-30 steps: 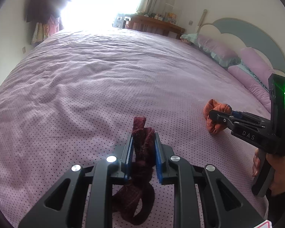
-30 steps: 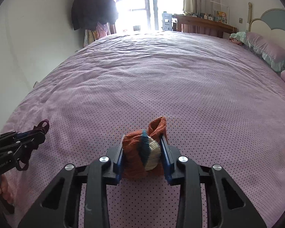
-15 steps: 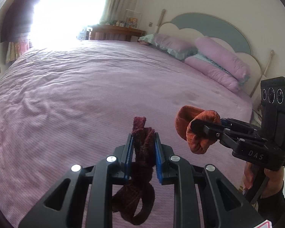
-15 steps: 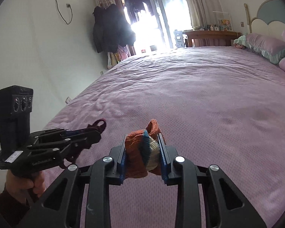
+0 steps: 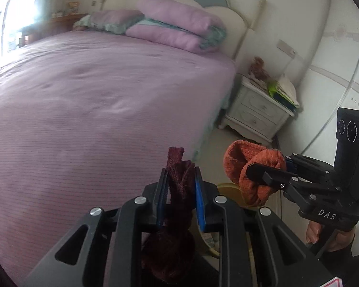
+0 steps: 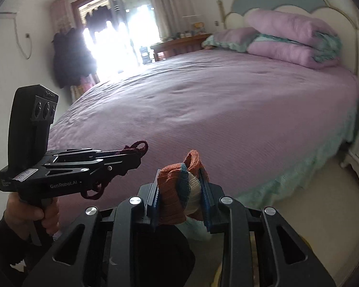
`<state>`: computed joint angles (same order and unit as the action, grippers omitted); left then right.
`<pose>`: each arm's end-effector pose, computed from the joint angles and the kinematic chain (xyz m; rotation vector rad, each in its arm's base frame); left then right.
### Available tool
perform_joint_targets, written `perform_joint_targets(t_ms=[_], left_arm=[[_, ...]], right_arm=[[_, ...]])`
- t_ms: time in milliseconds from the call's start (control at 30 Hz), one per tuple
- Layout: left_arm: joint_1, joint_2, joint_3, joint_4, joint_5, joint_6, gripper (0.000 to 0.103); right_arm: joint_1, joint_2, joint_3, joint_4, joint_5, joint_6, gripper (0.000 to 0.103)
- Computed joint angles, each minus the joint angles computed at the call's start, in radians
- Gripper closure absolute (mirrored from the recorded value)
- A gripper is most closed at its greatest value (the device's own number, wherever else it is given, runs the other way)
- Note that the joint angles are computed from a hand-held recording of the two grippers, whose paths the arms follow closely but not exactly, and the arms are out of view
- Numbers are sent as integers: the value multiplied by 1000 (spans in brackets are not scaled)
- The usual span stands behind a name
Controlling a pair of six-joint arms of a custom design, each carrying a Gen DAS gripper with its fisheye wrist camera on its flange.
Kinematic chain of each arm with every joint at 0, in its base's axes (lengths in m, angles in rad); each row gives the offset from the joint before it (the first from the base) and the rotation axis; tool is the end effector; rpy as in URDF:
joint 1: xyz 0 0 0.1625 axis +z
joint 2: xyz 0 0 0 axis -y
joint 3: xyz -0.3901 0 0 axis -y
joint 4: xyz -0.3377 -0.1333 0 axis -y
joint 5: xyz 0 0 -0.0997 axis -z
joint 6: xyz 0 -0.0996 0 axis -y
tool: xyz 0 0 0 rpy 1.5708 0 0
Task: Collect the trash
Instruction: 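Carry the cord and orange sock in both grippers over the yellow bin, then open the left gripper to drop the cord while the right gripper drops the orange sock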
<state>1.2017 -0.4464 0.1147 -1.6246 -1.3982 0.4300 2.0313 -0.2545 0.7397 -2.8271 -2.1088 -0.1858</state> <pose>-0.1485 -0.8008 0.3875 1.0856 2.6970 -0.5594 0.4325 -0.6867 0.1114 0.5296 -2.4640 1.1015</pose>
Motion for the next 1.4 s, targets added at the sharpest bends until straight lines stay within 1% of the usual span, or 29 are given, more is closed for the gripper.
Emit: perform_joint_targets(t_ms=[67,133,200,267,333,433,467,733,800,833,867,900,933,967,1000,1067,1167,1267,1400], left_arm=[[-14,-40,134,-41,-18,8,82],[-34,-77,270,-87,-29,21,82],[-53,-86,334,-97,-35,31,82],[-71,-94,396,-109,-33,44,82],[-87,-96,440,-112,-32,48,82],[-101,-77,455,-88,-35,48,82],[-105,-61,441,-74,-36,47,82],[-131,-55,569,-105,-2,68,81],[-129,-43,570,-84,0,56,80],[-127,-25,541,-57,1,50,79],[-128,-15,538,-53,9,51,77],[-132,-21,563,-74,21,61,60],[-134,-19,571,-75,28,71,49],[-137,-16,572,-70,36,78,23],[-140,-28,602,-94,44,85,15],[-141,-42,638,-125,46,99,14],[-142,-42,642,-124,61,97,14],[-140,-38,633,-123,78,95,14],[-131,-24,586,-105,98,72,14]], right_arm=[[-6,-93,195,-125,-65,49,75],[-13,-152,321,-208,-107,93,75],[-24,-209,440,-287,-130,135,75],[-32,-248,521,-340,-155,162,75],[-42,-277,580,-381,-164,185,75],[-51,-306,642,-429,-185,207,75],[-55,-313,663,-446,-189,216,75],[-69,-375,792,-519,-237,289,75],[-74,-386,816,-530,-243,302,75],[-76,-391,828,-538,-244,308,75],[-78,-395,837,-543,-247,317,75],[-79,-400,849,-547,-249,322,75],[-81,-404,855,-546,-252,328,75],[-82,-407,861,-544,-257,335,75],[-83,-410,869,-545,-258,340,75],[-87,-414,876,-540,-259,348,75],[-92,-416,883,-534,-257,354,75],[-94,-414,878,-522,-257,352,75],[-95,-411,869,-494,-254,355,75]])
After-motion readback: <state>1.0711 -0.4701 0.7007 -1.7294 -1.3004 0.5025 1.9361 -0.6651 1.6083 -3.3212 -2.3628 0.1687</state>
